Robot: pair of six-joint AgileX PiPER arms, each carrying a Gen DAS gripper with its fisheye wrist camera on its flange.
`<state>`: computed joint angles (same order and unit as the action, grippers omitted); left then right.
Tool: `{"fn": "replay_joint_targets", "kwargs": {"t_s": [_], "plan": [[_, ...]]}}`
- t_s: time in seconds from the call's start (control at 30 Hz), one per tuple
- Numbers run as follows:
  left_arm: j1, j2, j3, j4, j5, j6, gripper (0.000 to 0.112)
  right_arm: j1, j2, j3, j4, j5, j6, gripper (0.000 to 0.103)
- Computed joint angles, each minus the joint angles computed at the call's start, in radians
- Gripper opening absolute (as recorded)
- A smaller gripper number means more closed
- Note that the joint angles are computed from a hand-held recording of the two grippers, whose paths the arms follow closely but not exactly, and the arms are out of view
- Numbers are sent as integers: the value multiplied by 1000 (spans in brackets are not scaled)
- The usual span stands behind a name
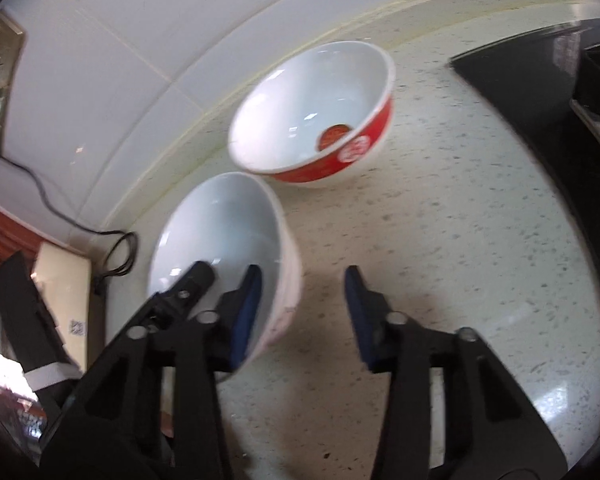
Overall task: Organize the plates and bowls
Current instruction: 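Close both grippers on the rim of the large white bowl, then lift the white bowl with both grippers and carry it toward the rice cooker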
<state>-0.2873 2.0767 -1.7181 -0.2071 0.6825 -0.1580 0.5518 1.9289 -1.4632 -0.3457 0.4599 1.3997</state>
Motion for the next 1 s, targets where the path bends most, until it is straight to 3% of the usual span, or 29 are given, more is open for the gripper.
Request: {"fn": "replay_joint_targets", "kwargs": {"t_s": [0.03,0.07,0.13,0.17,0.27,0.63,1.0], "plan": [[6,-4,3,-33,5,29,57,2,-8,12,8,-30,-16,26],[18,-8,11,-106,17,95,40,12,-10,8,-15,-19,-5,24],[28,-26,31,-201,33,178,17,29,-13,9,-61,-5,30,23],[18,-49,60,-188,13,186,13,30,-14,14,-57,-12,27,22],[-25,-98,125,-66,-51,104,11,24,-22,31,-35,-21,21,21],[-34,-216,238,-11,-73,44,11,33,-113,96,16,-35,-34,21],[-6,-390,428,110,-167,-99,11,106,-52,-38,33,1,-114,21]]}}
